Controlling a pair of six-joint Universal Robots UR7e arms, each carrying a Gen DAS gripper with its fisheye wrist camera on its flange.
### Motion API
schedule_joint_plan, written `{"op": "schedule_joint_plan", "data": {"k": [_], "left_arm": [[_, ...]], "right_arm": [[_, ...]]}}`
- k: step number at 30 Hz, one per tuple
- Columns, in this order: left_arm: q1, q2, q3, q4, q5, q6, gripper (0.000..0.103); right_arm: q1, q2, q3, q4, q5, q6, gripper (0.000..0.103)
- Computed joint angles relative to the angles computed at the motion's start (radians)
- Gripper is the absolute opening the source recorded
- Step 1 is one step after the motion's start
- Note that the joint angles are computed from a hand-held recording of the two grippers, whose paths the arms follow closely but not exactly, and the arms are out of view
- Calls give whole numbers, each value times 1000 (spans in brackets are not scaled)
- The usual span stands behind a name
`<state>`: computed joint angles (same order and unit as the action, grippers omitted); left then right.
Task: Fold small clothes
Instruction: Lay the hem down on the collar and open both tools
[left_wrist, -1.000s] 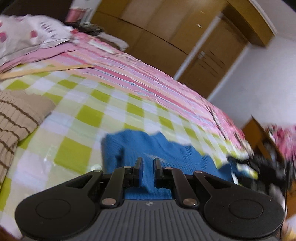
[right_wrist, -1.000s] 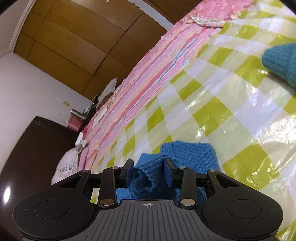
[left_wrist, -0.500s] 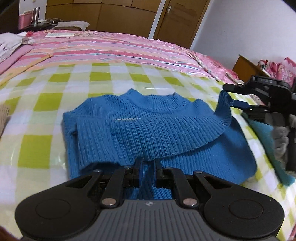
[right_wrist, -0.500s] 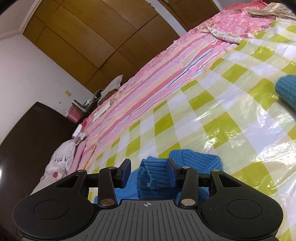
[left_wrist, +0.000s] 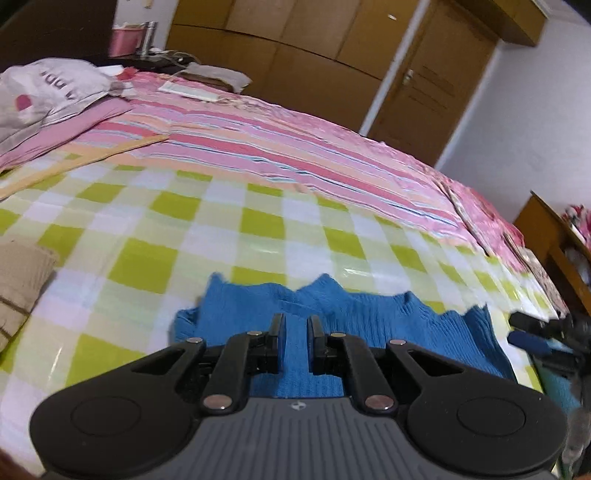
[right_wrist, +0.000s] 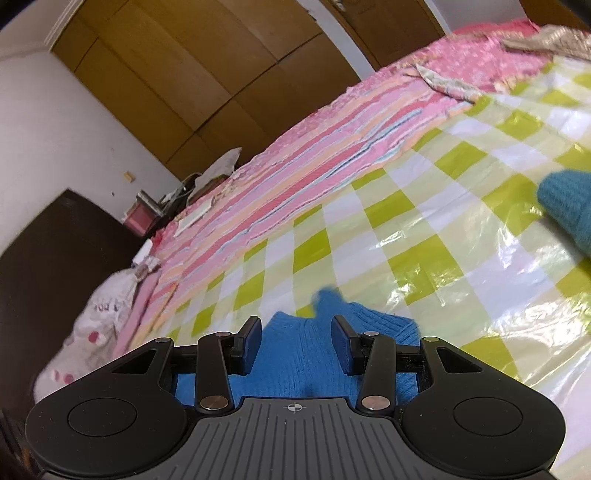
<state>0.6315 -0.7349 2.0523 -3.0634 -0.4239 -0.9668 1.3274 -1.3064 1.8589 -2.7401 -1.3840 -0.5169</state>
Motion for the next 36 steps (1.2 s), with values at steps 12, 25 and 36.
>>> {"op": "schedule_joint_plan", "data": {"k": [12, 25, 36], "left_arm": [[-69, -73, 154, 183, -41, -329, 17], [-157, -102, 238, 298, -72, -553, 18], [-202, -99, 297, 222, -78, -589, 18]], "right_arm": [[23, -24, 129, -201, -262, -277, 35], [19, -48, 142, -185, -349, -234, 18], [13, -117, 200, -200, -332, -209, 23]]}}
